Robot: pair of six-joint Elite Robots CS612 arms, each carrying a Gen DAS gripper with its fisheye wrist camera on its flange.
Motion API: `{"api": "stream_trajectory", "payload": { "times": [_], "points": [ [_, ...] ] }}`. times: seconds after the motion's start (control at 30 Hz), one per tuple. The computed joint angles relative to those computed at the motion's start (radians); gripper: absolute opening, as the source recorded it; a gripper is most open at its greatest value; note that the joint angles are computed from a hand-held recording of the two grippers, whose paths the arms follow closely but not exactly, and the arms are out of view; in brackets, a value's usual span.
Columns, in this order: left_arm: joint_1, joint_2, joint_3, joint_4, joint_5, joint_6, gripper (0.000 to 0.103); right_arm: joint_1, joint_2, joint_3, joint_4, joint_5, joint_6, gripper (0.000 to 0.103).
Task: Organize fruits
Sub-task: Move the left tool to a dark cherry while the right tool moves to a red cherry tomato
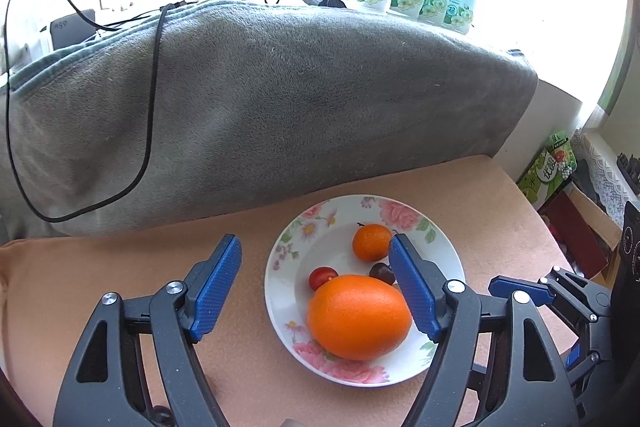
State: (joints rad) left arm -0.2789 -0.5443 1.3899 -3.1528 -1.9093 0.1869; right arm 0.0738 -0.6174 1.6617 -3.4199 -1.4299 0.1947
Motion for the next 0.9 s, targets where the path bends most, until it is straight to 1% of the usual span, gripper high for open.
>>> {"api": "stream_trajectory", "payload": {
  "times": [0.23, 0.37, 0.43, 0.6, 0.8, 0.9],
  "points": [
    [0.016, -0.021, 0.033, -0.042, -0.014, -0.006, 0.076, 0.01, -0.014, 0.015, -0.009, -0.016, -0.007, 0.087],
    [0.031, -0.034, 0.054, -0.073, -0.015, -0.013, 0.076, 0.019, -0.02, 0.023, -0.024, -0.024, -0.007, 0.087],
    [0.041, -0.041, 0.065, -0.09, -0.016, -0.015, 0.076, 0.022, -0.024, 0.027, -0.024, -0.017, -0.007, 0.087],
    [0.072, -0.056, 0.09, -0.136, -0.011, -0.033, 0.076, 0.039, -0.025, 0.027, -0.052, -0.038, -0.016, 0.087],
    [0.11, -0.072, 0.124, -0.196, 0.015, -0.059, 0.076, 0.053, -0.021, 0.018, -0.064, -0.032, -0.027, 0.086],
    [0.13, -0.08, 0.141, -0.216, 0.026, -0.07, 0.076, 0.06, -0.019, 0.01, -0.052, -0.025, -0.036, 0.087]
  ]
}}
